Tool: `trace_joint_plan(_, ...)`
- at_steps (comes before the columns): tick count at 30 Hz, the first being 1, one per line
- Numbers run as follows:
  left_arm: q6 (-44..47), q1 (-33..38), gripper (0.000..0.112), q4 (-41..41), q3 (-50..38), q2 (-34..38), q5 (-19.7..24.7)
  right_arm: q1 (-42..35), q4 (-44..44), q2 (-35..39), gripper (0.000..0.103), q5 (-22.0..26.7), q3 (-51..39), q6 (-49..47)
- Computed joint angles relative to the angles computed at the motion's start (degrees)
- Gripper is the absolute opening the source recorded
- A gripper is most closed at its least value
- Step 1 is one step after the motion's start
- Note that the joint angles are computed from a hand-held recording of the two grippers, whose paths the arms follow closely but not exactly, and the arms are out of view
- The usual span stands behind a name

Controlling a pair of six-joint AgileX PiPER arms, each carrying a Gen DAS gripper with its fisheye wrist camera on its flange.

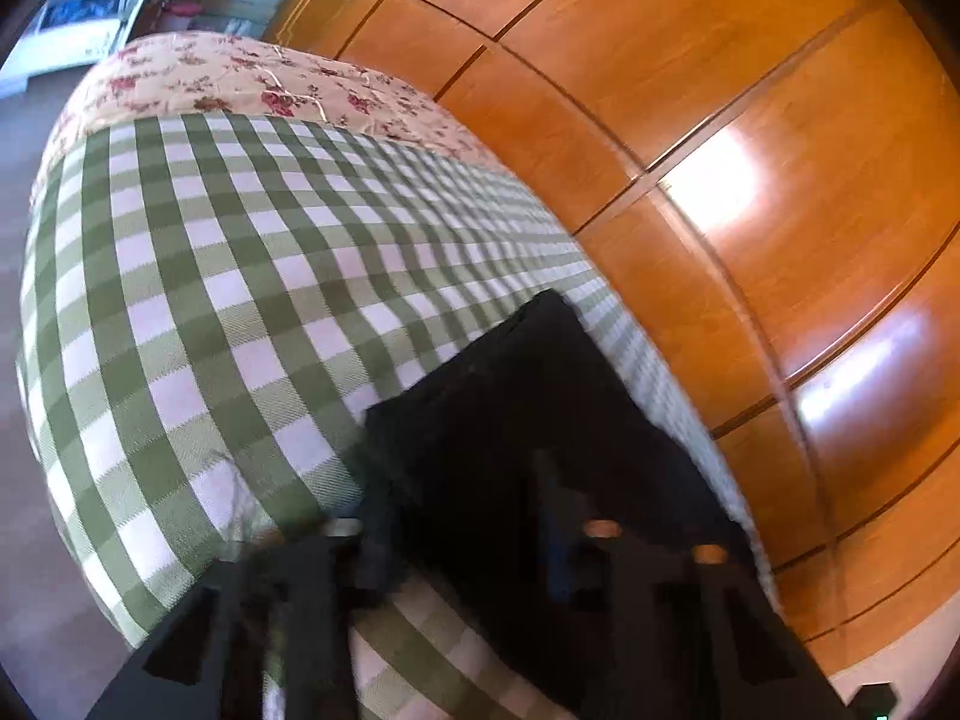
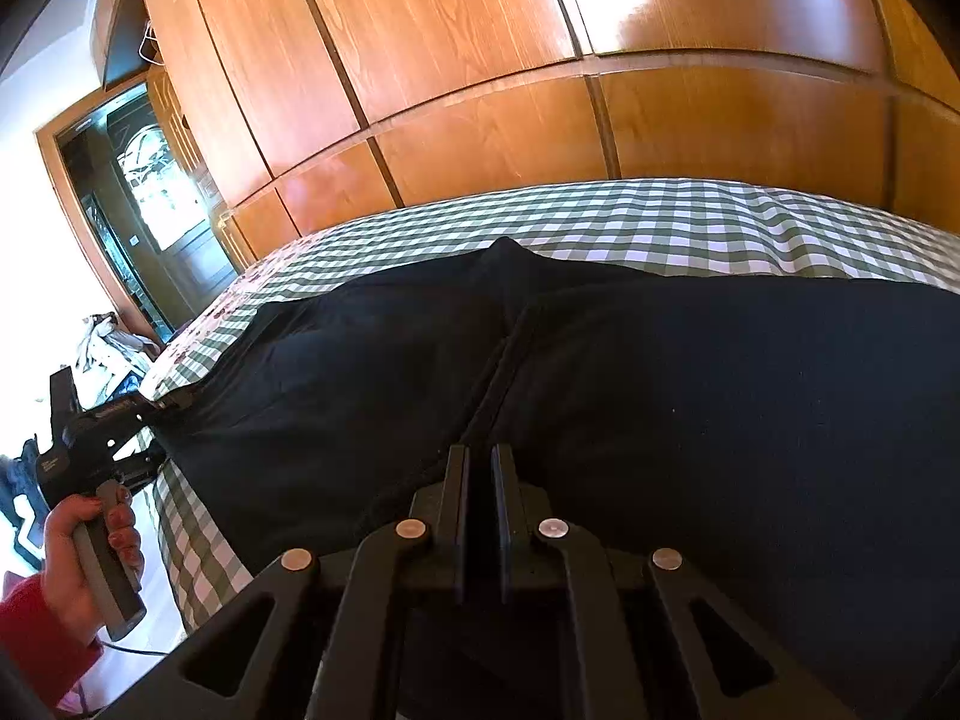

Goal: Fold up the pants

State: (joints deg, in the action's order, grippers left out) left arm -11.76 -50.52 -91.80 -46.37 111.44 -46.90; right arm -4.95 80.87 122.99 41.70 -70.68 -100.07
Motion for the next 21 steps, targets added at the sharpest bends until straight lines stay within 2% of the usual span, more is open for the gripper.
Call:
trace_joint_plan(4, 0.22, 0.69, 0.017, 0.61, -0.17, -0.60, 0.31, 0.11, 0.89, -0.15, 0.008, -0.33, 0.46, -1.19)
trace_joint_plan(8, 3.99, -0.54, 0.015, -0.79, -2.66, -2.17, -3.50, 0.37, 0.35, -0.32, 0.008, -0.82, 0.30, -0.30)
trace_joint_plan(12, 8.37, -2.03, 0.015, 1.19, -5.32, -4.33, -6.61, 0.68, -5.64, 0.09, 0.008, -0.20, -2.86, 7.65)
trace_joint_plan(16, 14.42, -3.24, 0.015, 3.73, -9.26, -5.44, -7.89, -1.01, -13.00, 1.73, 0.009, 5.28, -8.41, 19.40)
trace_joint_plan(17, 16.16, -3.49, 0.015, 4.30, -10.53, -5.48, -8.16, -2.06, -12.90, 1.52, 0.016, 6.86, -8.69, 20.68)
trace_joint_plan(18, 18.32, -3.83, 0.015, 4.78, -11.96, -5.55, -8.38, -2.76, -12.25, 0.95, 0.027, 7.32, -8.22, 20.50)
trace_joint_plan(20, 21.81, -4.49, 0.015, 5.55, -14.49, -5.48, -8.66, -4.52, -10.99, -0.92, 0.042, 7.10, -6.30, 18.58)
trace_joint_plan(21, 22.90, -4.49, 0.015, 6.04, -15.32, -5.49, -8.58, -5.09, -10.72, -1.73, 0.044, 6.77, -5.43, 17.52)
